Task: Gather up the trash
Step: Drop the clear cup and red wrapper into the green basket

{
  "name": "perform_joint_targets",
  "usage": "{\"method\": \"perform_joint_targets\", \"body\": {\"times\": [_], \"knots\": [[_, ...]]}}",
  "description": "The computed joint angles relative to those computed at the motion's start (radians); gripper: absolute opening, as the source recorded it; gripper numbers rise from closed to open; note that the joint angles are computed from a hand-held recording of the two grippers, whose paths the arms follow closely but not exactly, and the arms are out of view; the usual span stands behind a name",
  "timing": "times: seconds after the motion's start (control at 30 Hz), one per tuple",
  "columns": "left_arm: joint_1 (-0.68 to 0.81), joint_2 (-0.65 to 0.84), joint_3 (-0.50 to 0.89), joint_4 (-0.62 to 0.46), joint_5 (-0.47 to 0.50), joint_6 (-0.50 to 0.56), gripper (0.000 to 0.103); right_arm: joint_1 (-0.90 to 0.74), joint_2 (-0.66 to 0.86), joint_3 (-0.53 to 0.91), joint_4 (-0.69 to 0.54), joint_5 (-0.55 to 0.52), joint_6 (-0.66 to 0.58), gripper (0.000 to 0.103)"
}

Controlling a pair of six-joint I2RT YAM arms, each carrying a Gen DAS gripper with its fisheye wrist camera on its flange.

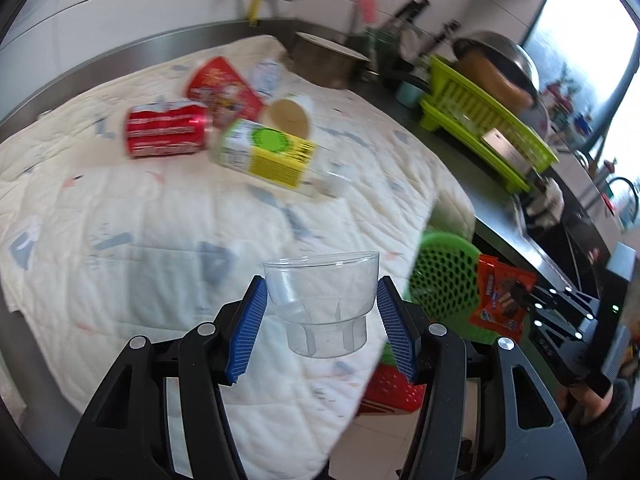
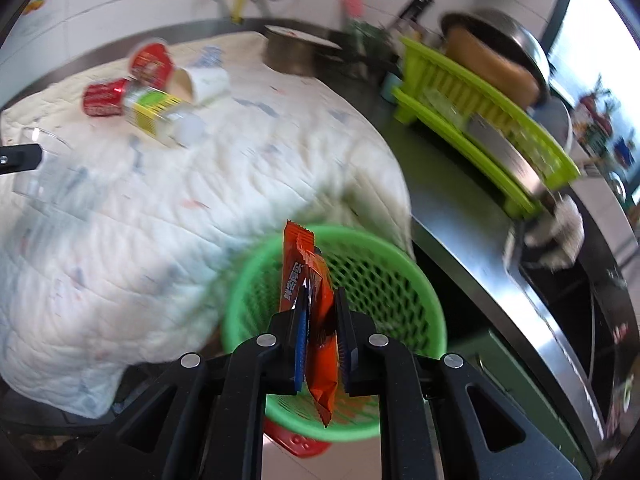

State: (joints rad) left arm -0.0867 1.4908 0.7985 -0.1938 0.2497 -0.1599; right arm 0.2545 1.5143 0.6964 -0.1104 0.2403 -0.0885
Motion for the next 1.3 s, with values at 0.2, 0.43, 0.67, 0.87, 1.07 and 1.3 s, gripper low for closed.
{"method": "perform_joint_targets", "body": {"times": [0.2,0.43,0.67,0.87,1.07,1.3], "knots": [[-0.157,0.078,0.061,0.004,-0.028,-0.032,0.056,-0.116,0.019,-0.058,0.063,-0.015,-0.047,0.023],[-0.299,0.202,0.177,0.005,-0.037,-0.068,0.056,-0.208,-0.035,-0.125,0.101,-0.044,-0.063,0.048],[-0.408,0.379,0.325,-0.010,-0.039,-0.088,0.057,-0.249,-0.208,-0.203,0.042,-0.060,-0.055,0.058],[-0.460,0.486,0.413,-0.008,-0.020,-0.110,0.064,-0.259,-0.315,-0.233,-0.019,-0.059,-0.046,0.061],[-0.460,0.484,0.389,0.021,0.010,-0.139,0.072,-0.249,-0.376,-0.254,-0.051,-0.059,-0.034,0.066],[-0.395,0.357,0.260,0.028,-0.028,-0.127,0.079,-0.174,-0.382,-0.245,-0.051,-0.044,0.009,0.076]]}}
